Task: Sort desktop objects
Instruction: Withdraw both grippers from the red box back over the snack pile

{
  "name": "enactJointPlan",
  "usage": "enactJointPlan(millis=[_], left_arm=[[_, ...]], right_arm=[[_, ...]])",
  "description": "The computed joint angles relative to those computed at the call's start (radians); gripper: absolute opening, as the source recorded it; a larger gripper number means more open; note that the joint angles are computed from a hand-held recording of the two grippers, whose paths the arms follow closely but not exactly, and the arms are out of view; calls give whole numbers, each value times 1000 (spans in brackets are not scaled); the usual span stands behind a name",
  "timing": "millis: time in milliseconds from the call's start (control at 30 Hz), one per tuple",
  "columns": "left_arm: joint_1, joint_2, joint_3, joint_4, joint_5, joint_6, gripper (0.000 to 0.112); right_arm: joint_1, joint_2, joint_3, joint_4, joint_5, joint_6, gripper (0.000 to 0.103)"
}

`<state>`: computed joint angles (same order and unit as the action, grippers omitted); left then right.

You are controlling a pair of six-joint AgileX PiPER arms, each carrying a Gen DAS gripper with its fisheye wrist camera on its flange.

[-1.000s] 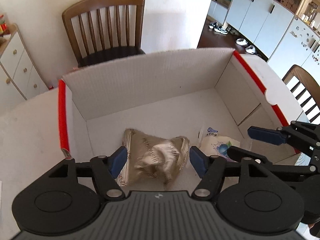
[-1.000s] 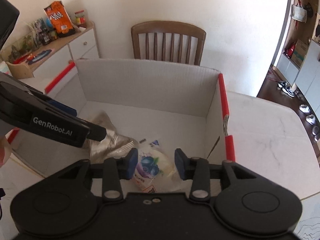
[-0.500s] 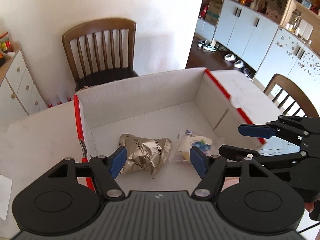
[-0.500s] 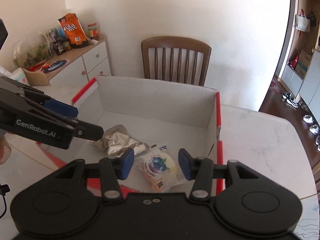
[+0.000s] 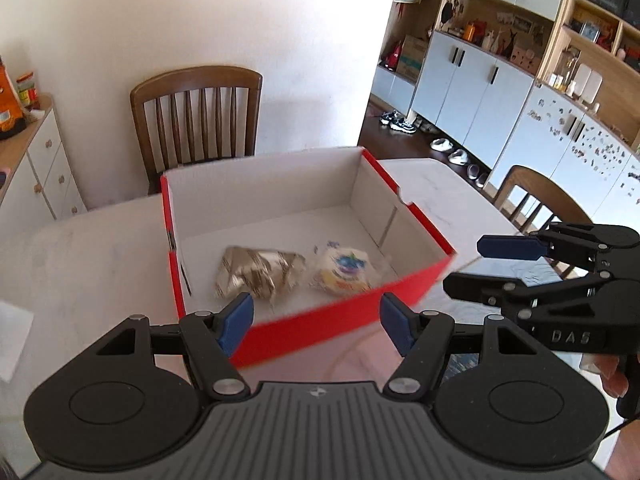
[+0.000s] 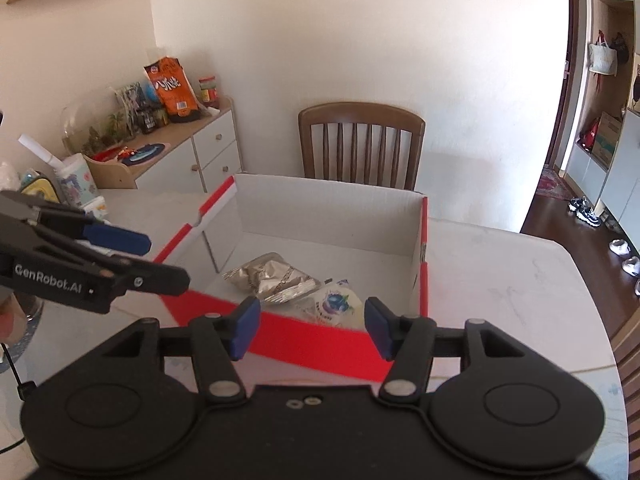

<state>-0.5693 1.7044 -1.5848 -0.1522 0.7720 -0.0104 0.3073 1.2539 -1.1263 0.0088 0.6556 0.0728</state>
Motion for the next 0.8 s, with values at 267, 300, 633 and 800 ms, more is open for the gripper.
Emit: enactJointPlan(millis=[267,300,633,800], left_arm=[[-35,-209,255,-21,-87,-49,73],[-47,-237,288,-4,-101,-66,76],[-160,-459,548,178,-158,-261,80],[-189,-544,658,242,-164,-339,80]], right_arm=[[153,-185,128,-199,52,228,60],[181,-205,140,-233,64,269,60],[544,-358,269,-550,246,749,65],[773,-408,326,-694,389,996,65]])
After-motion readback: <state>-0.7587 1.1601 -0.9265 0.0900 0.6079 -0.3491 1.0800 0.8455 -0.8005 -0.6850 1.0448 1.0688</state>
